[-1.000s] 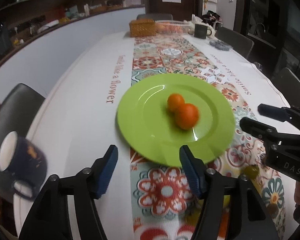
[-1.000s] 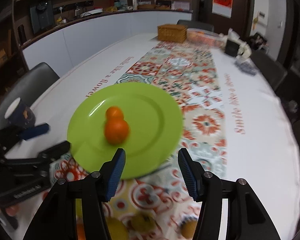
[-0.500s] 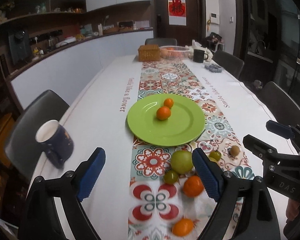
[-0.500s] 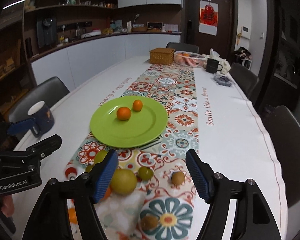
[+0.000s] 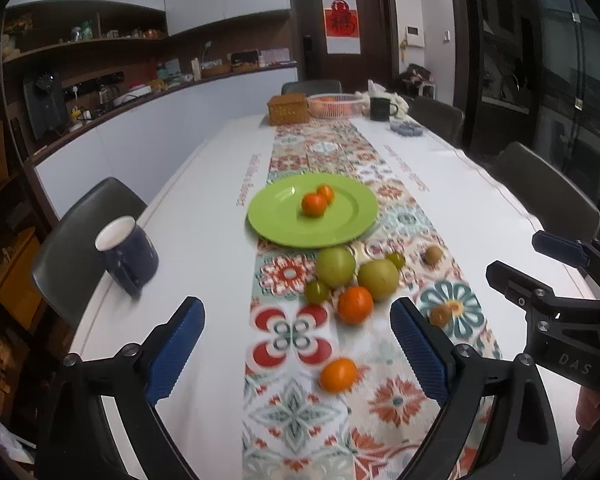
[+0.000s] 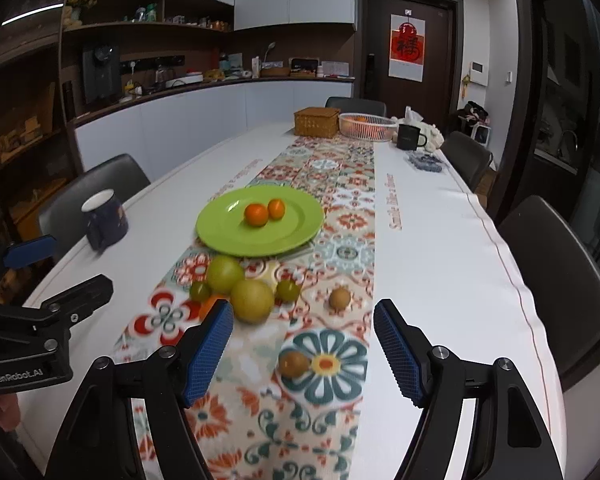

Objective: Organize fruits
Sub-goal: 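Grasp another orange with the left gripper while the right gripper grasps a brown round fruit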

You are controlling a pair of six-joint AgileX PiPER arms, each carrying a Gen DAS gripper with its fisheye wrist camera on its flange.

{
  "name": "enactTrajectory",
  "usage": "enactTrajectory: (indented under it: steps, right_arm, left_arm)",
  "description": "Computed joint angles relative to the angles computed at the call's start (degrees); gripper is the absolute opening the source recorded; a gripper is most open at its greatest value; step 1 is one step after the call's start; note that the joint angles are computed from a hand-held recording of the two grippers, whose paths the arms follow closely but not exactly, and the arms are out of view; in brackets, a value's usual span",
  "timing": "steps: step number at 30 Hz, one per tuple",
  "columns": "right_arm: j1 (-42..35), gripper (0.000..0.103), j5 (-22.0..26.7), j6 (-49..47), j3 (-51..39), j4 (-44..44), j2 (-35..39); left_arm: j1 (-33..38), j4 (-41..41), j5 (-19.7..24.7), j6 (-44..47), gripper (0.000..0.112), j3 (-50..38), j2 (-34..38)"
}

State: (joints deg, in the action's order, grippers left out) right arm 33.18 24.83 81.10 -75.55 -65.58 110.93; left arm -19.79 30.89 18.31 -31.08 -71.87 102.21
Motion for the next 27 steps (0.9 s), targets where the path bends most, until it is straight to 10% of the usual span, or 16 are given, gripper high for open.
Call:
enactTrajectory:
  steps: [16,27]
  right_arm:
    - [0.51,0.073,-3.04,1.69,4.72,1.26,4.43]
    - [-0.90,0.069,-5.14,-0.07,2.22,1.76,8.66]
  left_arm:
    - [-0.37,3.74,-5.05,-3.86,0.095,7.24,5.13]
    - [1.37,-14.93,-8.21,14.80,0.081,5.54,9.92]
